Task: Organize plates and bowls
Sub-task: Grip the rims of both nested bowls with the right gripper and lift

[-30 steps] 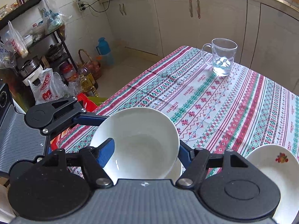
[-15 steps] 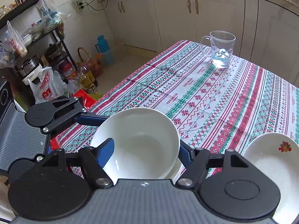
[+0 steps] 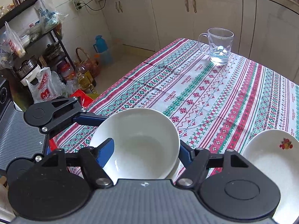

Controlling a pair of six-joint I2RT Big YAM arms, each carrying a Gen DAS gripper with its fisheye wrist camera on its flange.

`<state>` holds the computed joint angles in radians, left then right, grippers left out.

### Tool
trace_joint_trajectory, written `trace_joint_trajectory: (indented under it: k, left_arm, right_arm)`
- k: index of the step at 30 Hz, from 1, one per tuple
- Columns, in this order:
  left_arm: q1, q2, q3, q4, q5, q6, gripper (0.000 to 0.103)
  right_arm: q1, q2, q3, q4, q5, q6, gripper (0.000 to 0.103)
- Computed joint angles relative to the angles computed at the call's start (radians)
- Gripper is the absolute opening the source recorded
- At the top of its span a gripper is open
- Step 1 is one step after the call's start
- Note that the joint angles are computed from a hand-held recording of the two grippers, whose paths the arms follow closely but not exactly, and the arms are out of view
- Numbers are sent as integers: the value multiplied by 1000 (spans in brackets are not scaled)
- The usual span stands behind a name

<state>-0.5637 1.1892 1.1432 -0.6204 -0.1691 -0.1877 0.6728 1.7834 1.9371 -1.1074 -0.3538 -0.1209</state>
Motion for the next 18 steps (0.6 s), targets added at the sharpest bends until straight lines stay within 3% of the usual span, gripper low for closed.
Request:
trace_joint_trajectory:
  k: [18]
  left_arm:
    - [15,6,0,-6,30,-2,100]
  right_arm:
    - [-1,-3,-18,22,-18,2,82]
